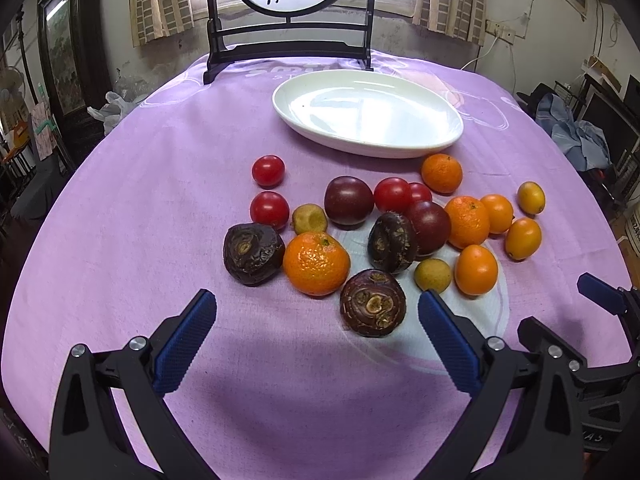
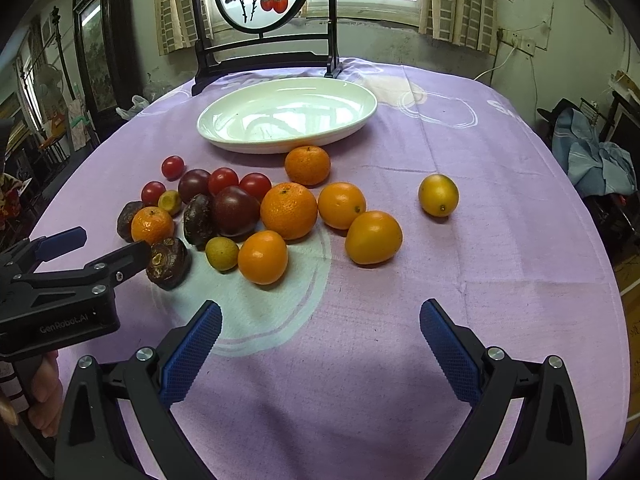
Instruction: Organize fruits
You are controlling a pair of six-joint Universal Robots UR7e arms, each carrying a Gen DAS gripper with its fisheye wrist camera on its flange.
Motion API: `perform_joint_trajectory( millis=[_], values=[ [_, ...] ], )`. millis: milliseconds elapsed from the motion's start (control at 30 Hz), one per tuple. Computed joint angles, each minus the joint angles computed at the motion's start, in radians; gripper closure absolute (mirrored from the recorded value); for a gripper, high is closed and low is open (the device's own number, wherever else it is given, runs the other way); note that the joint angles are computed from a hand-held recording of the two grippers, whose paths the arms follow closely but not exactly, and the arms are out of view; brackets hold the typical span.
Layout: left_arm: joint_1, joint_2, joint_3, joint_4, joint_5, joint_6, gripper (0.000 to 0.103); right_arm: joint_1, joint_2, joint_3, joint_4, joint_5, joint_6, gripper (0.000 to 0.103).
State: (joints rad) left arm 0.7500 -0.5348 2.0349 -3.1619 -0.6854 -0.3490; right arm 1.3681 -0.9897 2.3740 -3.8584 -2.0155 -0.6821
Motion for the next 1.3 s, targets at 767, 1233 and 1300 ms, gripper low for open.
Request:
perform_joint_trajectory(
  millis=[767,1233,1300],
  values=[
    [0.002,0.002,0.001,0.000,-0.011,-0.005,0.004,-0.009,-0.008,0.012,0.028,0.021,0.008,0.003],
    [0.001,-0.003,0.008,0.009,-0.016,-0.018,0.004,-0.010,-0.005,0.012,0.033,0.026,0.009,0.003],
    [0.002,-0.003,0.007,0.014,-0.017,-0.023,0.004,-0.010,-0.006,0.012,0.035,0.026,0.010,0.003]
  ],
)
